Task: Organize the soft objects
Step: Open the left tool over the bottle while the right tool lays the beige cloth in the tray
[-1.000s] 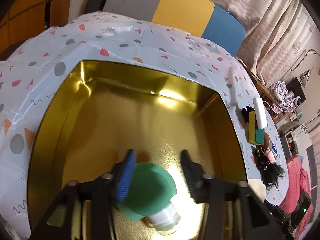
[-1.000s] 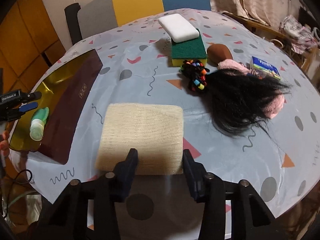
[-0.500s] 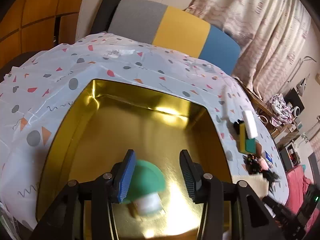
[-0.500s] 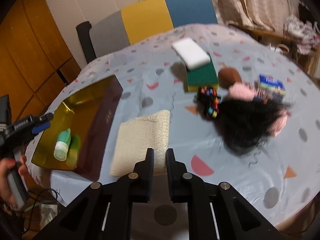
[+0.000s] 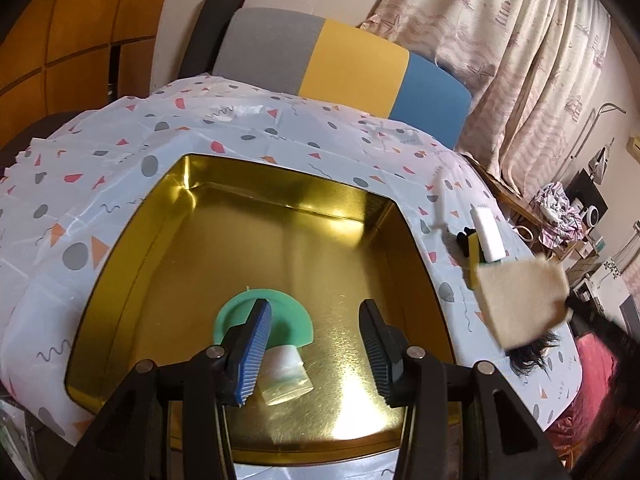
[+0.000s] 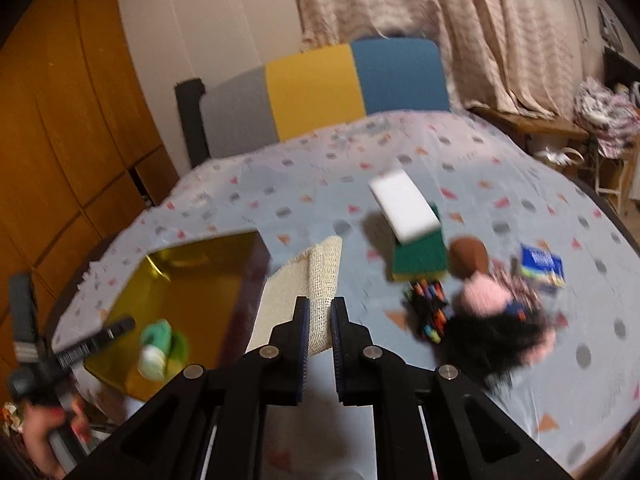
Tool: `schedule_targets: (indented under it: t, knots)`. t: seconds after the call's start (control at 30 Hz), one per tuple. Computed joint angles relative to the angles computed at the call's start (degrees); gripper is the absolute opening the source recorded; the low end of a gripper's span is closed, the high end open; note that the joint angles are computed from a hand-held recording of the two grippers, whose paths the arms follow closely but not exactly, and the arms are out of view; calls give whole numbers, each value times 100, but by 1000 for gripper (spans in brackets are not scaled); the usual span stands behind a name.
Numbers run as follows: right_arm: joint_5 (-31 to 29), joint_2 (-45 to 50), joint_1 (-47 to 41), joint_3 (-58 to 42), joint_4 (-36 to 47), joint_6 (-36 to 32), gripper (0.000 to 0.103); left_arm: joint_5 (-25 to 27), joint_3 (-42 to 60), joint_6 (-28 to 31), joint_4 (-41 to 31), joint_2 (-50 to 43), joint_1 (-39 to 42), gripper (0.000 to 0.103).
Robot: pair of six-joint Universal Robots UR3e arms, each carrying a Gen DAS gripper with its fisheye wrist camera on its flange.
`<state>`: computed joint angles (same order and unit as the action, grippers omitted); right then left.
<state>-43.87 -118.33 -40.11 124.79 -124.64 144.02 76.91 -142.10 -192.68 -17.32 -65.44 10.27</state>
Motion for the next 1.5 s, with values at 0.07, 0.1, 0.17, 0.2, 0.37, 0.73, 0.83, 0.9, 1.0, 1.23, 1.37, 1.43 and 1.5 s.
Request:
schedule_targets:
  t: [0.07,0.1,0.17,0.2,0.37,0.73,0.83,0.9,1.0,1.23,1.37,1.43,1.5]
  knots:
    - [-18,357,391,-285,-341,333,10,55,-47,4,-111,131,26,46]
    - [-65,651,706,-514,-570,560,10,83,-59,16,-175,184,40,46]
    - [-161,1081,1202,-812,-961,878,10,184,-73,25,-304,271,39,46]
    - [-268,1320,1516,-955,-1222,1068,10,204,-82,37,-387,331,64,46]
    - [-914,2956,3230,-2201,-1975,2019,10,161,-201,123,-856,850,383,46]
    - [-2035,6272,5279,-5868,-1059,3163,2,-475,-502,741,-2235,2387,1994,46]
    - [-2057,6734,5392,-6517,-713,3187,2,-756,-532,925,-2594,2726,2390,46]
    - [-2102,6725,5412,-6482,-814,3168,4,-807,-523,978,-2639,2729,2451,46]
    - [-1985,6505,5338,-6210,-925,2972,12,-911,-562,996,-2605,2672,2449,46]
    - [-2131,5280,5136,-4642,-1710,2449,57,-1196,-590,1003,-2328,2526,1939,46]
    - [-2126,4567,4853,-3720,-1905,2300,64,-1141,-571,927,-1873,2303,1453,46]
    - [-2118,4231,4673,-3249,-2047,2151,64,-1020,-530,843,-1487,1965,1041,46]
    - [-2221,3773,4439,-2604,-2329,1948,64,-852,-485,739,-1193,1694,680,46]
